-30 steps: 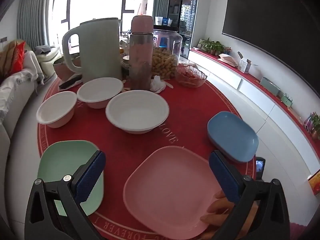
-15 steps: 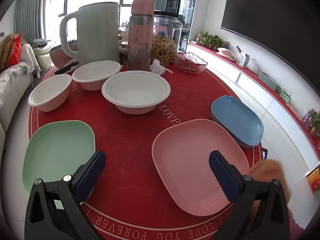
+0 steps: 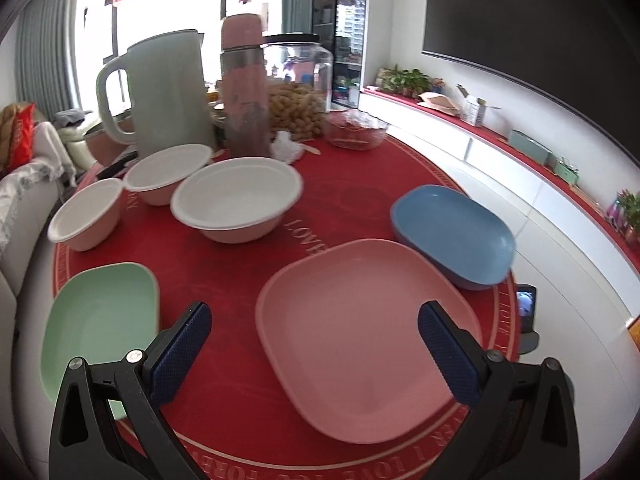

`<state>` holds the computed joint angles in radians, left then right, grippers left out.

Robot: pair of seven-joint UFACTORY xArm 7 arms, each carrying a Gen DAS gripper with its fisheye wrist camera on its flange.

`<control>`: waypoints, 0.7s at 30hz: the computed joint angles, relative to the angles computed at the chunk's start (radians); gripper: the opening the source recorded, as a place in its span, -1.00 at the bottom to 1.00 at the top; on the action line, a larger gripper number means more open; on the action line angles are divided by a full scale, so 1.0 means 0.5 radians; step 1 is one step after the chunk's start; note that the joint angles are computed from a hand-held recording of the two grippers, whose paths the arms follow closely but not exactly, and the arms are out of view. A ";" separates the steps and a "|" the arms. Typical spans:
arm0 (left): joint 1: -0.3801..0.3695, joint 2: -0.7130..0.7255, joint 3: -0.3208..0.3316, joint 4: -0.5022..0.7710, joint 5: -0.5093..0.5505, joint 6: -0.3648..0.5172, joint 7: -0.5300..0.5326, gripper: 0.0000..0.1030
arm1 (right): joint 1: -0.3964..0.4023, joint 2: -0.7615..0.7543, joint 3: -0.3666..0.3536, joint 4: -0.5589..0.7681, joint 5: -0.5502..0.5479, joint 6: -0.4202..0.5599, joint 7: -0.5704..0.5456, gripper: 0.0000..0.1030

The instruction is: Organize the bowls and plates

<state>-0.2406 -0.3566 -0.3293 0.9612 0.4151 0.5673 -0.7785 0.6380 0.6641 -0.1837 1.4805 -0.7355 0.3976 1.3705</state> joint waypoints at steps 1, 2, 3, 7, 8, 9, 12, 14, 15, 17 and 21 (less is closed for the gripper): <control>-0.003 -0.002 -0.008 -0.005 0.006 -0.005 -0.006 1.00 | 0.000 0.000 -0.001 0.000 0.001 0.000 0.000 1.00; -0.006 -0.001 -0.015 -0.007 0.011 -0.005 -0.008 1.00 | 0.001 0.000 -0.001 0.000 0.001 0.000 -0.001 1.00; -0.011 0.003 -0.023 -0.007 0.018 0.006 -0.005 1.00 | 0.001 0.000 -0.001 0.000 0.001 0.000 -0.001 1.00; -0.025 0.009 -0.035 -0.009 0.036 0.034 -0.011 1.00 | 0.002 0.000 -0.003 0.000 0.003 -0.001 -0.002 1.00; -0.028 0.008 -0.034 -0.011 0.037 0.038 -0.013 1.00 | 0.002 0.000 -0.003 0.000 0.003 -0.001 -0.002 1.00; -0.031 0.002 -0.031 -0.015 0.037 0.039 -0.017 1.00 | 0.002 0.000 -0.003 0.000 0.003 -0.001 -0.002 1.00; -0.026 -0.017 -0.033 -0.029 0.050 0.036 -0.037 1.00 | 0.003 0.000 -0.003 -0.001 0.004 -0.001 -0.002 1.00; -0.024 -0.026 -0.032 -0.037 0.048 0.032 -0.048 1.00 | 0.003 0.000 -0.003 -0.001 0.004 -0.001 -0.003 1.00; -0.022 -0.032 -0.031 -0.042 0.047 0.028 -0.054 1.00 | 0.003 0.000 -0.003 -0.001 0.004 -0.001 -0.003 1.00; -0.019 -0.034 -0.032 -0.044 0.045 0.033 -0.056 1.00 | 0.003 0.000 -0.004 -0.001 0.004 -0.001 -0.003 1.00; -0.024 -0.038 -0.028 -0.052 0.029 0.038 -0.053 1.00 | 0.003 0.000 -0.004 -0.001 0.005 -0.001 -0.003 1.00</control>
<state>-0.2523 -0.3753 -0.3435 0.9354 0.4297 0.5865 -0.8048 0.6396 0.6642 -0.1856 1.4799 -0.7333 0.3968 1.3691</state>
